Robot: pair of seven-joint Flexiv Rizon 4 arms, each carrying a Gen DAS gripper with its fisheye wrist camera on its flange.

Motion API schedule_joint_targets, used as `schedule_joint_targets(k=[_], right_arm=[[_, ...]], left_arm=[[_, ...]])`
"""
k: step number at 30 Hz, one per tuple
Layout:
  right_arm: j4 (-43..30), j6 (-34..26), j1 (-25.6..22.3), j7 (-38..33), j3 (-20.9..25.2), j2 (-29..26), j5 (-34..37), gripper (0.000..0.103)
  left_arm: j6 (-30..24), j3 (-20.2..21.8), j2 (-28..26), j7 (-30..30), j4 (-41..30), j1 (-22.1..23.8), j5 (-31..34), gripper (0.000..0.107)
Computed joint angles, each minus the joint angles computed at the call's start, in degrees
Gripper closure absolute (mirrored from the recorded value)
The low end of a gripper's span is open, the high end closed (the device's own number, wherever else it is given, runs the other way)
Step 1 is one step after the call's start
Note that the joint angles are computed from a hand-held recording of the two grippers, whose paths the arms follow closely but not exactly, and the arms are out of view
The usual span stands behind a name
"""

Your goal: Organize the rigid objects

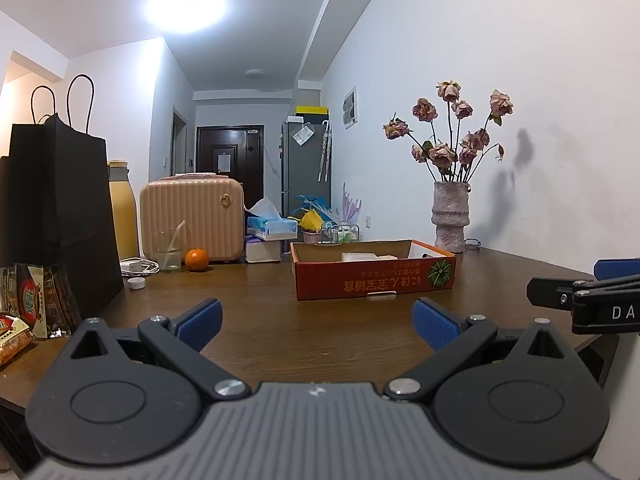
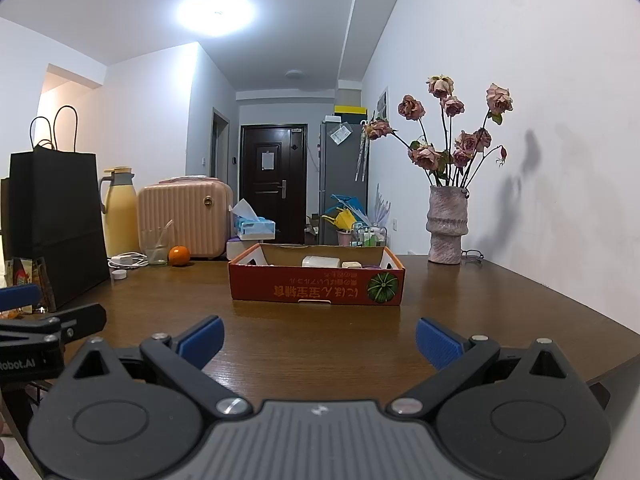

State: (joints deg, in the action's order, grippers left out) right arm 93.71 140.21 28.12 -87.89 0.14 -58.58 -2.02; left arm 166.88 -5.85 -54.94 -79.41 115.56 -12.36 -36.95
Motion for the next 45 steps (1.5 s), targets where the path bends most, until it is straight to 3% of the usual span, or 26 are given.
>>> schedule_joint_targets(k=[45], right_arm=[[0.07, -1.38, 0.04, 0.49, -0.01, -0.02, -0.01, 0.000]], left_arm=[[-0.06, 0.11, -0.26, 0.52, -0.25, 0.09, 1.02, 0.004]])
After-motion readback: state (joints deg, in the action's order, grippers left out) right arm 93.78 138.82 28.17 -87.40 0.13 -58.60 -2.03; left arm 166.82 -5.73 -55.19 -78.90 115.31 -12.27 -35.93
